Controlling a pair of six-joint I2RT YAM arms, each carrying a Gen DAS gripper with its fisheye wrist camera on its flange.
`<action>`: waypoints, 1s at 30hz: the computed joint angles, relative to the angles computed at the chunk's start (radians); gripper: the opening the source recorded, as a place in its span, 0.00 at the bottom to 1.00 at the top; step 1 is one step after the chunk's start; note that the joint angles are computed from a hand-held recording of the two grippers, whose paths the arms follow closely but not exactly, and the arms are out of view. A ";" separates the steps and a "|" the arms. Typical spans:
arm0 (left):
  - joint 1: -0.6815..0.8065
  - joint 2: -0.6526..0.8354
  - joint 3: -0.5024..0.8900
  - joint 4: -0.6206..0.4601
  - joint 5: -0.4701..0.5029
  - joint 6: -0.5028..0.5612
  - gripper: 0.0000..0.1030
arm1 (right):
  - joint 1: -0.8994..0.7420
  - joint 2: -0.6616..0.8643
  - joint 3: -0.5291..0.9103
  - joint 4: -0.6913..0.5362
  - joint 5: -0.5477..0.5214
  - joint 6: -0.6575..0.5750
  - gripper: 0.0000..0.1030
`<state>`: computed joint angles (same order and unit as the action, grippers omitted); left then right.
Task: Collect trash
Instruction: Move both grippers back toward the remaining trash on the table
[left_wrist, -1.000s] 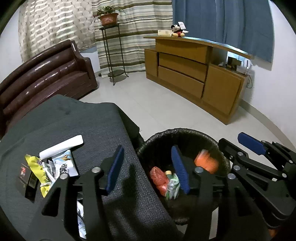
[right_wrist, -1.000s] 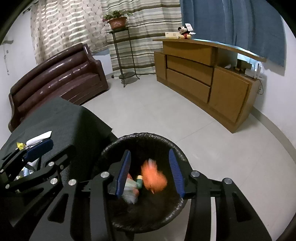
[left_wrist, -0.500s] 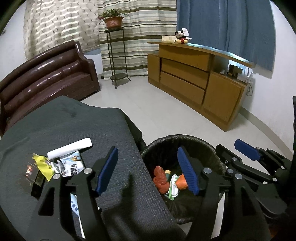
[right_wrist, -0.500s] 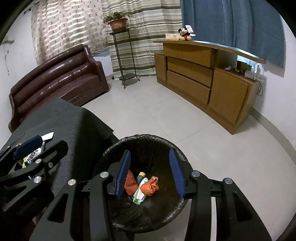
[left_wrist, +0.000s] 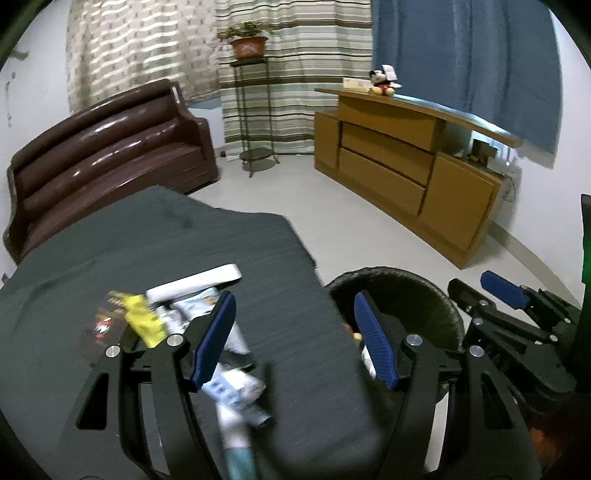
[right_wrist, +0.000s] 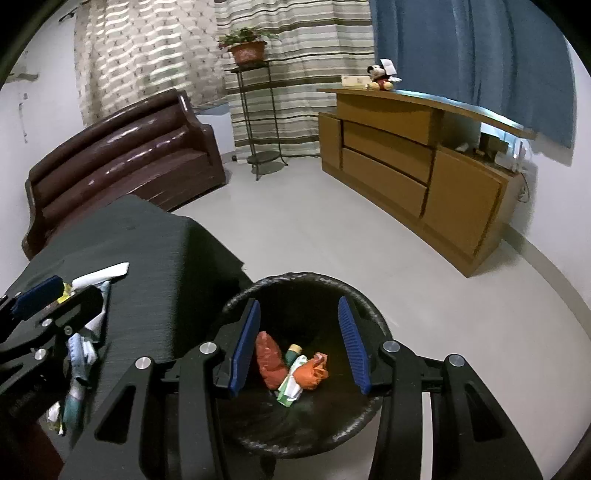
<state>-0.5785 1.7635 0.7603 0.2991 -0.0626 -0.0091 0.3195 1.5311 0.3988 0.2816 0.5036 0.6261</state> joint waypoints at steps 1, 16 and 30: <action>0.012 -0.014 -0.012 -0.003 0.003 0.002 0.63 | 0.013 0.000 0.007 -0.008 0.005 0.003 0.43; 0.235 -0.195 -0.193 -0.029 0.103 0.067 0.63 | 0.230 0.045 0.117 -0.146 0.085 0.115 0.43; 0.358 -0.174 -0.268 -0.009 0.198 0.114 0.63 | 0.378 0.128 0.221 -0.229 0.133 0.201 0.43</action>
